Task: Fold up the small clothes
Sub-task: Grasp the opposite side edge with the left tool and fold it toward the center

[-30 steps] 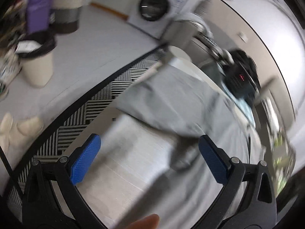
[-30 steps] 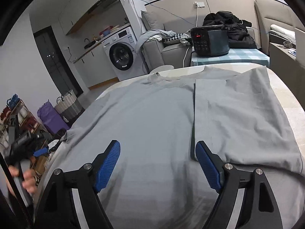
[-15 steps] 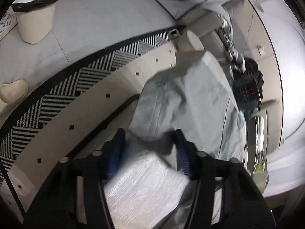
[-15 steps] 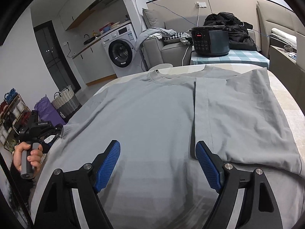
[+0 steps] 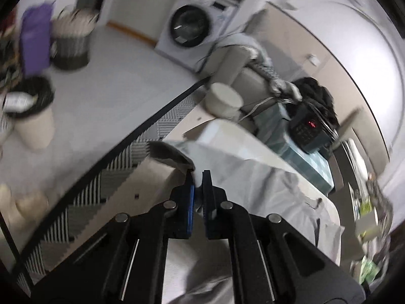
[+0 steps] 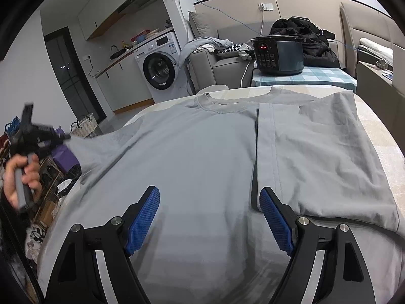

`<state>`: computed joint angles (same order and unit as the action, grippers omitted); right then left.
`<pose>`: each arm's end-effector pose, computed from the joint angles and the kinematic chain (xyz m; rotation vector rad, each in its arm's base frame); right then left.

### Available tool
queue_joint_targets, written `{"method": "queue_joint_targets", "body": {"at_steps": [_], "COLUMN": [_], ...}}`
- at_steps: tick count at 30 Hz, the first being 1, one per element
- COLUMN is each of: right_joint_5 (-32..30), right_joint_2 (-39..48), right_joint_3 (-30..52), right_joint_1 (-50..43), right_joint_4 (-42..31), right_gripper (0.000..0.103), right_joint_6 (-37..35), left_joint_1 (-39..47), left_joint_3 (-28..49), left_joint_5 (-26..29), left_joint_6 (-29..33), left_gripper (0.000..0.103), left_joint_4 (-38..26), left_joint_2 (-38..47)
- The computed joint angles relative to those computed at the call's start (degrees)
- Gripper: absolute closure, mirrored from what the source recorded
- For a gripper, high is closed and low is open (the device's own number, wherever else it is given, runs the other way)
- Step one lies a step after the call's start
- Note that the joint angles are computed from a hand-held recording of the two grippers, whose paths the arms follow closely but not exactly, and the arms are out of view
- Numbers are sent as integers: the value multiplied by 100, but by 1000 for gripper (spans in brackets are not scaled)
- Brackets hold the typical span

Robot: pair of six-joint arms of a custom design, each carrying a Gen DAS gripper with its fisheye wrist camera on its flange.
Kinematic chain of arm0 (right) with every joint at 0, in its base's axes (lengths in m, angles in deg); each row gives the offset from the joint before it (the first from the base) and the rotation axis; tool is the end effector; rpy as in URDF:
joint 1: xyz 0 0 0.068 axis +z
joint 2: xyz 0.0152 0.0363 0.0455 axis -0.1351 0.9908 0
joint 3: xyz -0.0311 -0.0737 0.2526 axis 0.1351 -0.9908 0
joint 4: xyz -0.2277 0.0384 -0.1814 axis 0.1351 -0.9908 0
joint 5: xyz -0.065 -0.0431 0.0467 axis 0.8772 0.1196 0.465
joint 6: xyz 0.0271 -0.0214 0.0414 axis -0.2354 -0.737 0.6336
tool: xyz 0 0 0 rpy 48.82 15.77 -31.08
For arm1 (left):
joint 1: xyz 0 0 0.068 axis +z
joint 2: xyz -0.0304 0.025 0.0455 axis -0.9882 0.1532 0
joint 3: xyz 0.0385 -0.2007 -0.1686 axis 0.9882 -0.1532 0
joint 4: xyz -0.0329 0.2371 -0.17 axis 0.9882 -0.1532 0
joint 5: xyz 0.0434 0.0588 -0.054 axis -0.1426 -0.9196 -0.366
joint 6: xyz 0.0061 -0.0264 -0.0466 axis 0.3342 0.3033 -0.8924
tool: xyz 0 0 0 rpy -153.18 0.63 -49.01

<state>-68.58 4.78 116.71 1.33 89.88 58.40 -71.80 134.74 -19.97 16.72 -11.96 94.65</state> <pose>0.3255 0.0669 0.1628 -0.3845 2.2332 0.5739 0.2324 0.0407 0.2656 -0.9107 2.0907 -0.1757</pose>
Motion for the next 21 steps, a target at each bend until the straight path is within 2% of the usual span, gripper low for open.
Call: {"method": "queue_joint_targets", "body": {"at_steps": [5,7,9,12,14,16,17,19,21], "right_joint_5": [23,14,41,12,-38,-91,-94,-85,-31], "right_joint_2": [8,16,2,25,53,85,83,94,112], "right_joint_3": [-3,0,-24,-14,20,67,87,118,143], "right_joint_1": [8,-7,-55,-178,-261,-334,-345,-349,-322], "right_joint_4": [29,29,76,108,82,38,17,-18,-63], "right_gripper": [20,20,20,20,20,20,20,20,20], "right_joint_6": [-56,-62,-33,57,143,234,261,313,339], "left_joint_1": [-1829,-2588,-3250,-3882,-4011,-3984,-3921,-3770,-3498], "left_joint_3": [1283,1722,2066,2574,2435,2231,2037,1770,1382], "left_joint_5": [-1048,-1221,-996,-124,550,834,924,781,505], "left_joint_6": [350,419,472,703,742,714,685,619,550], "left_gripper": [100,100,99,91,91,90,85,69,42], "left_joint_4": [-299,-343,-306,-521,-419,-385,-381,-432,-288], "left_joint_2": [790,1233,1767,2737,2915,2824,2602,2173,1777]}}
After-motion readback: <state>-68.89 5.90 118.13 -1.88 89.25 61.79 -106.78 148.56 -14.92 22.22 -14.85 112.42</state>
